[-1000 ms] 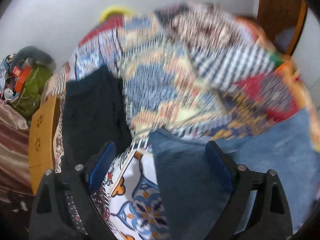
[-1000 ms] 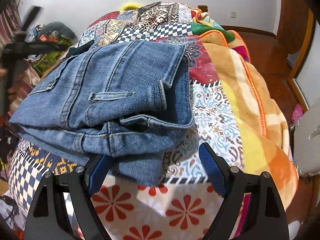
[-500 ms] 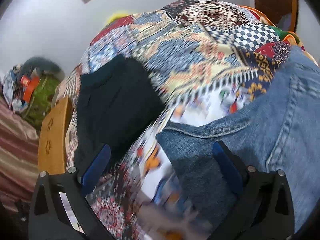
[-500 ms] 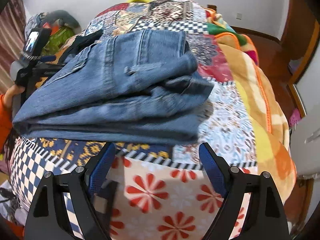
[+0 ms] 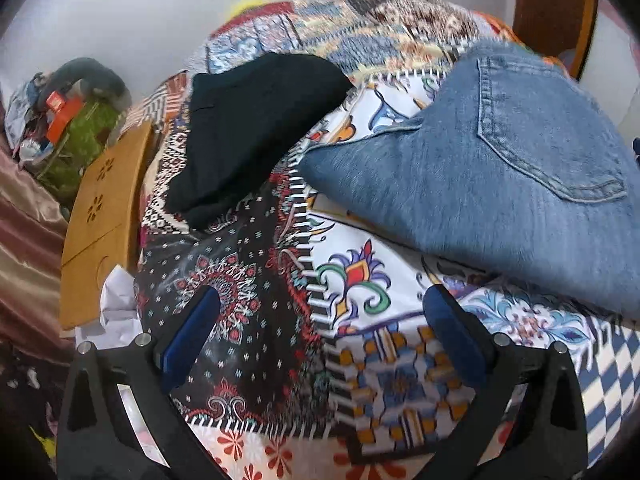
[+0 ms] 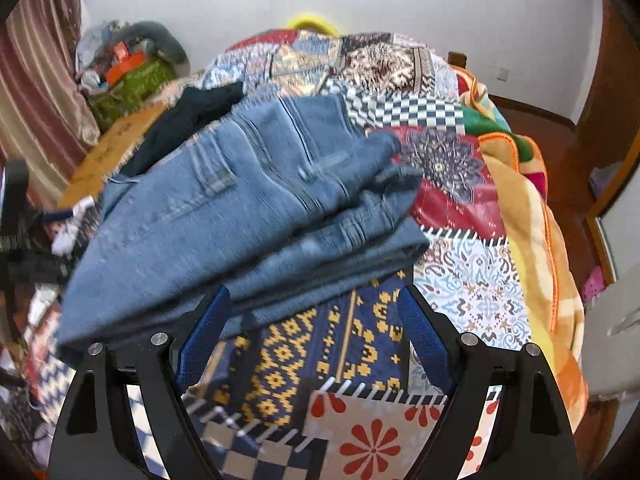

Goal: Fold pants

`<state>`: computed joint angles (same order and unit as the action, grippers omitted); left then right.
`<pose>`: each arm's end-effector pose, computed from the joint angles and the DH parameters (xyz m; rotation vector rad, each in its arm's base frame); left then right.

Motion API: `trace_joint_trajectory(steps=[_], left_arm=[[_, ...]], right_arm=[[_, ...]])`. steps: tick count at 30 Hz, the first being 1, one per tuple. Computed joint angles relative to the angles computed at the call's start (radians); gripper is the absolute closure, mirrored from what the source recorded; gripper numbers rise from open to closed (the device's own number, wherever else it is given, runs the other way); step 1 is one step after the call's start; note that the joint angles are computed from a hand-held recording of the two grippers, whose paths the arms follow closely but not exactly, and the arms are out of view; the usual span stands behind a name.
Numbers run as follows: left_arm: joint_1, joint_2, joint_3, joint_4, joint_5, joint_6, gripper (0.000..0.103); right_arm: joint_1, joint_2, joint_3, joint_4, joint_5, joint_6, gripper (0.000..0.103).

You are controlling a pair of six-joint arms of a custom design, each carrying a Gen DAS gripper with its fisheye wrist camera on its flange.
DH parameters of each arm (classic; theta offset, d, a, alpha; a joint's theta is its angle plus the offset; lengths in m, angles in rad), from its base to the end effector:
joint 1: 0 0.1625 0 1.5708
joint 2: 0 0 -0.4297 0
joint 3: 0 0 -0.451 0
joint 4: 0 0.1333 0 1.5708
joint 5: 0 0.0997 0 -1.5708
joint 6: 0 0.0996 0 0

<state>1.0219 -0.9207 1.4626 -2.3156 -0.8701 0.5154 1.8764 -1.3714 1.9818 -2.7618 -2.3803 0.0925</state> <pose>-0.2277 -0.7510 0.2175 1.1562 2.1419 -0.2625 0.2316 -0.5306 0.3224 -0.0485 -2.3357 0.8749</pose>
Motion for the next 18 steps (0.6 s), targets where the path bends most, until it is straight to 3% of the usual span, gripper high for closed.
trace_joint_trajectory(steps=[6,11,16,18], left_arm=[[-0.002,0.047,-0.112,-0.081,-0.016,-0.065,0.0],[0.007,0.191,-0.32,0.007,0.003,-0.085,0.0],[0.026,0.335,-0.475,0.18,0.086,-0.129,0.0],[0.022,0.334,-0.414,0.085,0.144,-0.081,0.0]], right_arm=[[0.012,0.0,0.007,-0.002,-0.011,-0.013,0.02],[-0.023,-0.009,0.015,0.059,0.015,0.069,0.02],[-0.062,0.005,0.001,0.098,0.059,0.089,0.02],[-0.071,0.01,-0.007,0.091,0.077,0.078,0.02]])
